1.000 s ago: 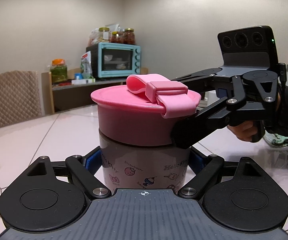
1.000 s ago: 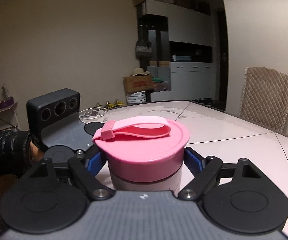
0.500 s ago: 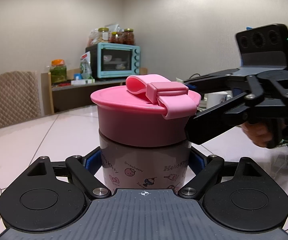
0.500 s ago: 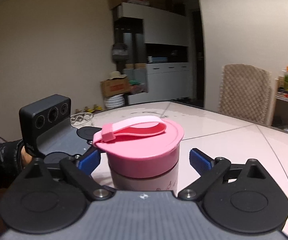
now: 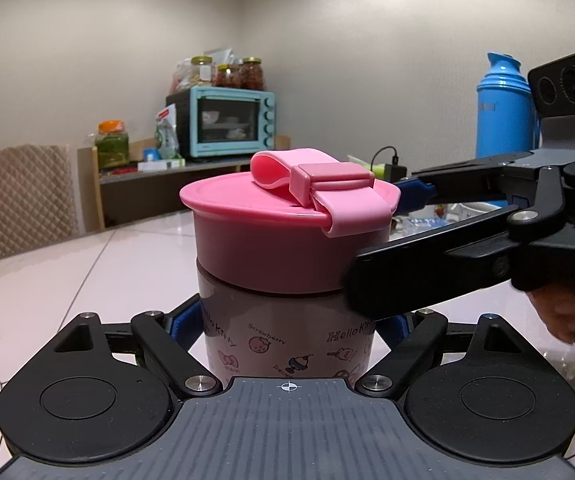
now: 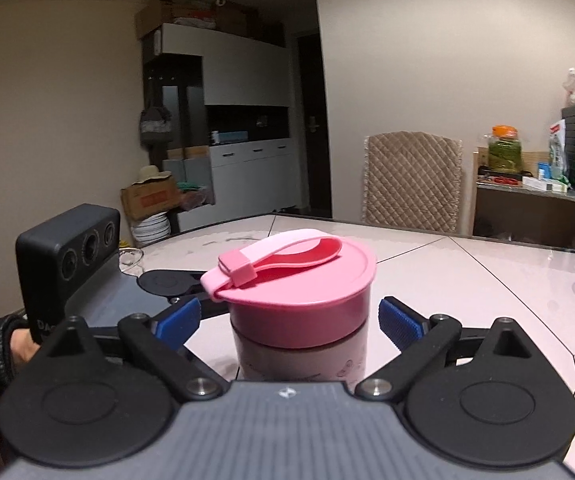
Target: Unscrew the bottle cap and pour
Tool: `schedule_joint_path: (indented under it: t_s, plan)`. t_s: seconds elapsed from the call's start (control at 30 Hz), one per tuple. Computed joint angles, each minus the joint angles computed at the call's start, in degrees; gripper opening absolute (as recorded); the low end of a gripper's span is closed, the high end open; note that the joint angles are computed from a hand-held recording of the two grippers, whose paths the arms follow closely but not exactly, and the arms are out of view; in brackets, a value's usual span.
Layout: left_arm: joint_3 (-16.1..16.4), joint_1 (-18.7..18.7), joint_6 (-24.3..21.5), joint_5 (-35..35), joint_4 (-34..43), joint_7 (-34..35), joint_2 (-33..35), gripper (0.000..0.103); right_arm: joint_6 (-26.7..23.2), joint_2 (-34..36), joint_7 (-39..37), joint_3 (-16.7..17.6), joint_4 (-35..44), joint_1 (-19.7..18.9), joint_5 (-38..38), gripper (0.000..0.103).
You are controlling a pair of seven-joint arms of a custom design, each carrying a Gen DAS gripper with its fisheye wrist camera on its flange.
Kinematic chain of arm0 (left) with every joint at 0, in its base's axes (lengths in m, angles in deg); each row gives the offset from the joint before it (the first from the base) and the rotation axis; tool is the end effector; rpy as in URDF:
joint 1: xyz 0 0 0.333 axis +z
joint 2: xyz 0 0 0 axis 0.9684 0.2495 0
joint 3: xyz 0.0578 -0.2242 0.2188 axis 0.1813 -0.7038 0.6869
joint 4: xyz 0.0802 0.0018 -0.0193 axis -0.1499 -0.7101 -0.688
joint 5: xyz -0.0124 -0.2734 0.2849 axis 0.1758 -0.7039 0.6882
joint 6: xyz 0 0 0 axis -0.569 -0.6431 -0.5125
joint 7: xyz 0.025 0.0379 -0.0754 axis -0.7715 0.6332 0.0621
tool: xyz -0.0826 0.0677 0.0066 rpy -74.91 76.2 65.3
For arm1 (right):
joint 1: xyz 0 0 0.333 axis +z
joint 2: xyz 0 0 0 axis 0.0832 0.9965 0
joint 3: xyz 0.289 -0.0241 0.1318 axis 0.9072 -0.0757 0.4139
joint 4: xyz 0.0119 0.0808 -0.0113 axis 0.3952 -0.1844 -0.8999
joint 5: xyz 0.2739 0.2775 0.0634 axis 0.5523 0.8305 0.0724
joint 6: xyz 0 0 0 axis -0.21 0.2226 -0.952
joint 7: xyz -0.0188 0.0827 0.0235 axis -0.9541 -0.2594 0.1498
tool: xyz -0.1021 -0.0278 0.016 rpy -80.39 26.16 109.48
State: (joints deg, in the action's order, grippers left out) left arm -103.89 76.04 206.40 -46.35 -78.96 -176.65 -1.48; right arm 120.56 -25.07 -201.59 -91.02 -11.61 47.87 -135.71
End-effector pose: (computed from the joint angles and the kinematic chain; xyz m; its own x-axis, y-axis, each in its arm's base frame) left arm 0.7136 -0.2899 0.3393 -0.9290 -0.3701 0.0009 -0.1178 0.2934 -0.9487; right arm 0.5909 0.4983 0.3832 0.2439 -0.9671 -0.0725 -0.3477 -0.0174 -0.9374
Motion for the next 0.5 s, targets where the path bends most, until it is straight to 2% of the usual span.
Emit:
schedule_joint_path:
  t_s: [0.2, 0.5]
  plan:
    - [0.4, -0.6, -0.3, 1.6, 2.1, -1.6, 1.3, 0.090, -4.9, 1.4, 1.8, -0.7, 1.1, 1.8, 1.9, 0.097]
    - [-0.6, 0.3, 0.3, 1.2, 0.8, -0.7, 0.7, 0.090, -10.4, 5.8, -2.4, -2.6, 6.7, 3.9, 9.6, 0.096]
